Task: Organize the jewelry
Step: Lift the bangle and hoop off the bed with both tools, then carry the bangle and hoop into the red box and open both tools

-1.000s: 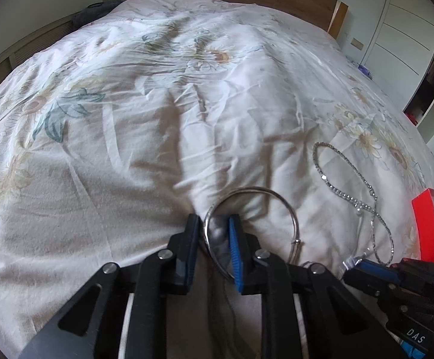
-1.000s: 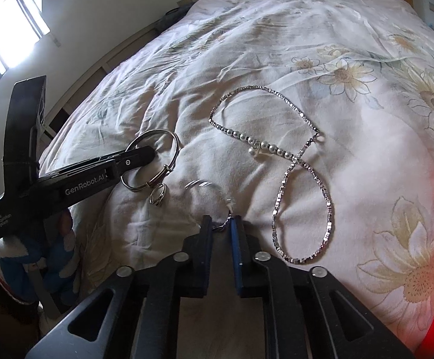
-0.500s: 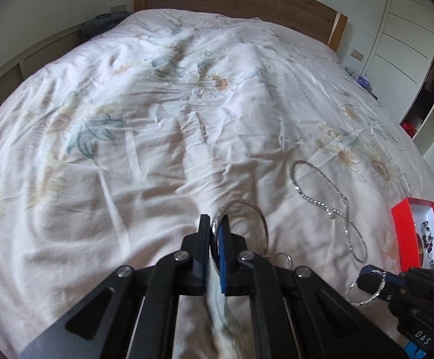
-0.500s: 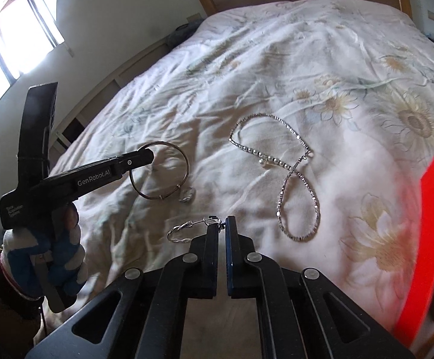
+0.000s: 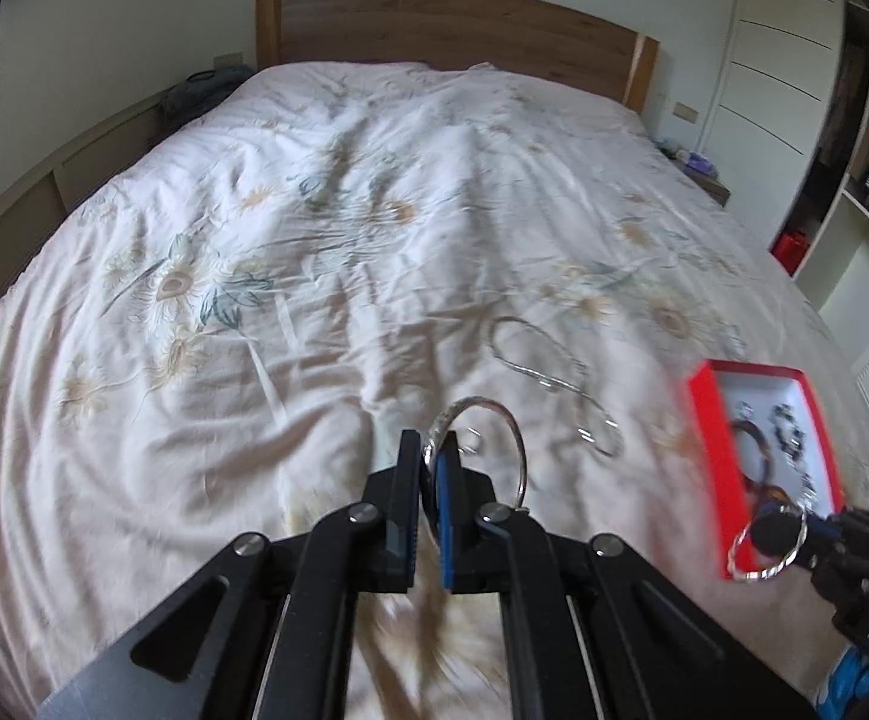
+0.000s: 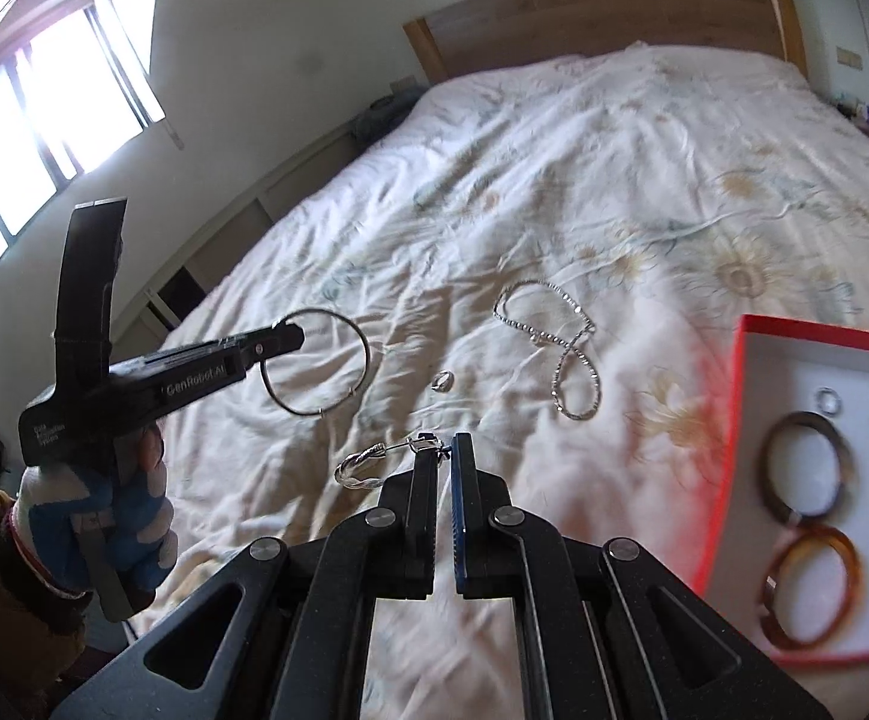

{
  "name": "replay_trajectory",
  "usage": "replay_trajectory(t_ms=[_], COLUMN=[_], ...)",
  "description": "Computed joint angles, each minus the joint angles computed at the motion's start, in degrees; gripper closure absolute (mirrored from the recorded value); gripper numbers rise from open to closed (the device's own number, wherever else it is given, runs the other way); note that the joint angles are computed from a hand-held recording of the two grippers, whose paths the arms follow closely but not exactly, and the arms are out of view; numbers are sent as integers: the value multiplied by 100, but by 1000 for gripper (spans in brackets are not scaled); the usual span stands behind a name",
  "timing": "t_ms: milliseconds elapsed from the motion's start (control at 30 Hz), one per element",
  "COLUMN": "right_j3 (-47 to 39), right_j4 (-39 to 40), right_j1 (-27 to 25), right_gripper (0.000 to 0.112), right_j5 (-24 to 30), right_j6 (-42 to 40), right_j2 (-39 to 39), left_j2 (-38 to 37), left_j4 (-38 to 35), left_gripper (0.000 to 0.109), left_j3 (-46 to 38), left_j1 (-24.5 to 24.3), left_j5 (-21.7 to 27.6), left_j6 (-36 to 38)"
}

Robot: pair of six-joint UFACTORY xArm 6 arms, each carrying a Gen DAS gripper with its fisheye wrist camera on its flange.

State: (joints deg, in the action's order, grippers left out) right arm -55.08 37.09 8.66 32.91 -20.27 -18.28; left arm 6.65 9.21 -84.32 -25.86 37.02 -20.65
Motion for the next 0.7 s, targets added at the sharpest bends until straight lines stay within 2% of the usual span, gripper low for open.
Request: replay_trajectory(t_ms=[233,367,533,700], right_j3=[751,1042,1358,1447], right_j4=[-154,-80,127,212], right_j1=[-410,-856,-1821,-2855], right_gripper=[108,108,108,108], right_j5=[280,551,1063,1434], right_j6=[161,71,-234,-619], right_j2=[-1327,-1953,-2562,-2573], left_j2=[-829,-868,-422,446], left_j4=[253,295,295,70], left_gripper=[104,104,104,104], left_j3=[564,479,-85,-1087], left_j1=[-663,-1085,-1695,-2098], left_j5=[253,421,571,782], left_j6=[-655,-963,-1054,-782])
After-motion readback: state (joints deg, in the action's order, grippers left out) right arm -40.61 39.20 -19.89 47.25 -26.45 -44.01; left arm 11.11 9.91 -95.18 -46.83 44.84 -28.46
